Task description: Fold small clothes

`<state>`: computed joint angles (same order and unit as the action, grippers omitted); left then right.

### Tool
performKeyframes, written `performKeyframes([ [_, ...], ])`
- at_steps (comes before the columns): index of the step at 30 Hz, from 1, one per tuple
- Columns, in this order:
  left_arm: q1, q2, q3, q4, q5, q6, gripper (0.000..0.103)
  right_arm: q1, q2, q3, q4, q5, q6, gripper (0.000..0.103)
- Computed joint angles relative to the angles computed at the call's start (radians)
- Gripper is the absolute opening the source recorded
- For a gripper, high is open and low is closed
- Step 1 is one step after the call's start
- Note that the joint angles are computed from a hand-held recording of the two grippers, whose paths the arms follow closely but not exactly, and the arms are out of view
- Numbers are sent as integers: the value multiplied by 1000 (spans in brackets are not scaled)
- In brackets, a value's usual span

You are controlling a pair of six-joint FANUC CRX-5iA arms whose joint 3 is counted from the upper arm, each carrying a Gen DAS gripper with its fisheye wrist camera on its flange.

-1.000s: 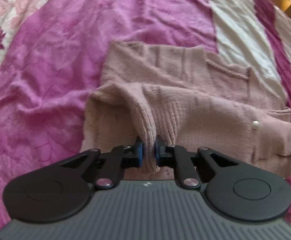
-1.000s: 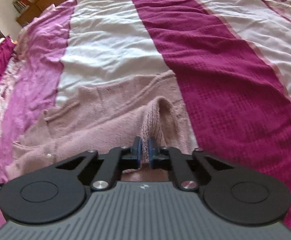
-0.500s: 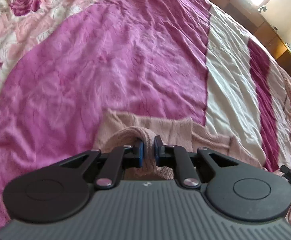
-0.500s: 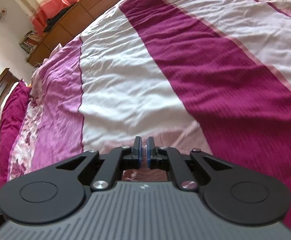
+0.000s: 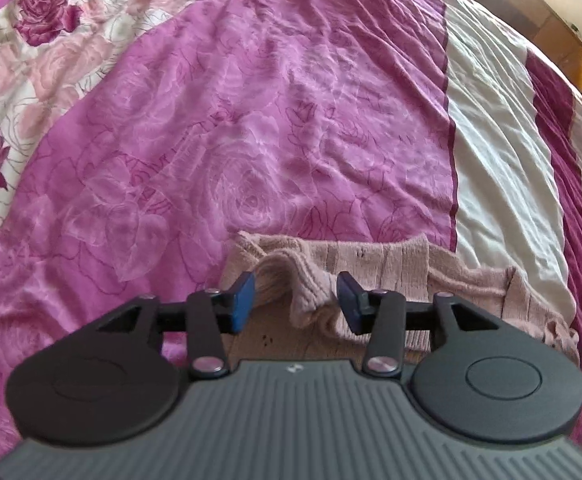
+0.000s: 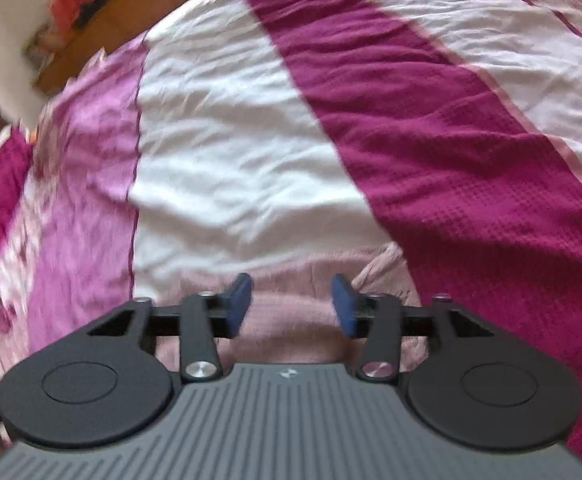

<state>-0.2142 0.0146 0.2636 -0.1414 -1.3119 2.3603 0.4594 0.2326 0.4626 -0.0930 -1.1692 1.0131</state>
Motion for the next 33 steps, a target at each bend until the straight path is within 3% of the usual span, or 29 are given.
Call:
performKeyframes([
  [4, 1, 2, -8, 13, 1, 4, 47, 36, 79, 115, 5, -128, 118, 63],
  [9, 2, 3, -26, 35, 24, 13, 47, 100, 173, 206, 95, -238, 196, 64],
  [11, 4, -2, -40, 51, 37, -7, 44, 108, 205, 237, 100, -291, 231, 51],
  [12, 4, -6, -48, 54, 47, -21, 40, 109, 208, 237, 102, -302, 248, 23],
  [13, 5, -11, -56, 59, 56, -39, 24, 114, 208, 233, 116, -309, 255, 11],
  [14, 8, -11, -61, 67, 59, -55, 12, 113, 197, 219, 122, -298, 256, 11],
  [16, 13, -19, -74, 75, 74, -68, 11, 107, 159, 181, 131, -249, 245, 9],
  [20, 13, -17, -60, 45, 85, -74, 9, 91, 133, 173, 183, -171, 189, 9],
  [26, 6, 34, 29, -34, 52, -4, 10, 50, 214, 265, 226, -148, 21, 11],
  [28, 10, 44, 46, -24, 48, -10, 12, 31, 233, 299, 192, -176, -17, 28],
  [30, 6, 50, 59, -23, 40, -41, 24, 27, 201, 251, 179, -146, -26, 44],
  [31, -2, 55, 70, -32, 29, -58, 32, 31, 176, 211, 179, -121, -14, 49],
  [33, -19, 57, 76, -45, 20, -96, 35, 41, 136, 150, 168, -88, 31, 50],
])
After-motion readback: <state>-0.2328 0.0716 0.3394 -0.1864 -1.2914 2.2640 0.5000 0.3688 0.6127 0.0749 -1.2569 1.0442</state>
